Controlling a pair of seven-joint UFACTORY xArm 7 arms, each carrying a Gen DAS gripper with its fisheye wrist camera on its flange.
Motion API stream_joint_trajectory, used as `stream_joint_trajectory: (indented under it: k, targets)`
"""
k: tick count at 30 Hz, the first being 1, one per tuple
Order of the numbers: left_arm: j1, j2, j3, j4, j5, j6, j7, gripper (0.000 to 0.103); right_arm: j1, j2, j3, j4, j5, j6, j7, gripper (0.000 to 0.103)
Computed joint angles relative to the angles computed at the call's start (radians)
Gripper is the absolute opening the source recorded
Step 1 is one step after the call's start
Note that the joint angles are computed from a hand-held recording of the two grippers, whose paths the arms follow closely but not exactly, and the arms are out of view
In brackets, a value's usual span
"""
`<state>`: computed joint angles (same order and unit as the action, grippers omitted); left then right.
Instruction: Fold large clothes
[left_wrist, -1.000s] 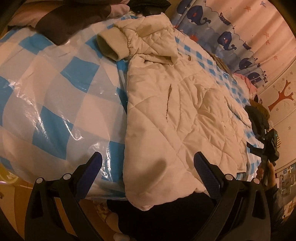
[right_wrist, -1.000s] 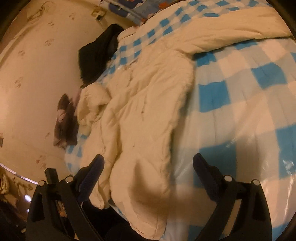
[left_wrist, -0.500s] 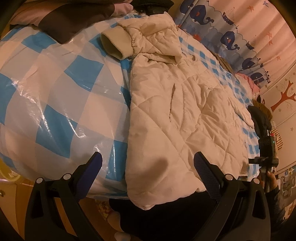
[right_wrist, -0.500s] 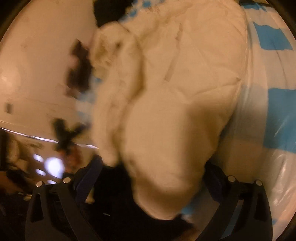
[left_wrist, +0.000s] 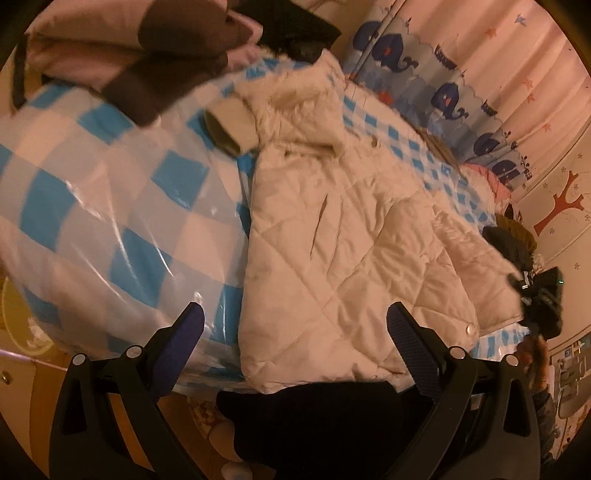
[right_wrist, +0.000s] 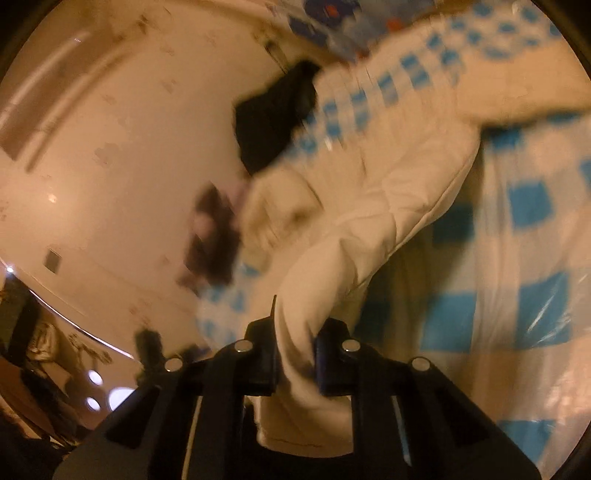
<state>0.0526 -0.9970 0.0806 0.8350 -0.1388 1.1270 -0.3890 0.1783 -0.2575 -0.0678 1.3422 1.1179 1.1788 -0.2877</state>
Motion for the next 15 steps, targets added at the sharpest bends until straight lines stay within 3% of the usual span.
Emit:
stream_joint_trajectory:
  k: [5, 11, 13, 15]
  targets:
    - [-0.004, -0.013, 0.002, 0.022, 0.004, 0.007, 0.006, 0.095, -0.054, -0.098, -0.071, 0.005, -0.124, 0.111, 0.011, 0.015]
    - [-0.019, 0.038, 0.016, 0.001, -0.013, -0.013, 0.025, 0.095, -0.156, -0.199, -0.102, -0.272, -0.424, 0.182, 0.053, 0.016]
    - [-0.023, 0.083, 0.016, 0.015, -0.016, -0.036, 0.036, 0.095, -0.169, -0.203, -0.132, -0.340, -0.393, 0.211, 0.067, 0.025]
    - [-0.027, 0.127, 0.020, 0.034, -0.017, -0.069, 0.056, 0.095, -0.185, -0.215, -0.108, -0.321, -0.420, 0.181, 0.098, 0.039]
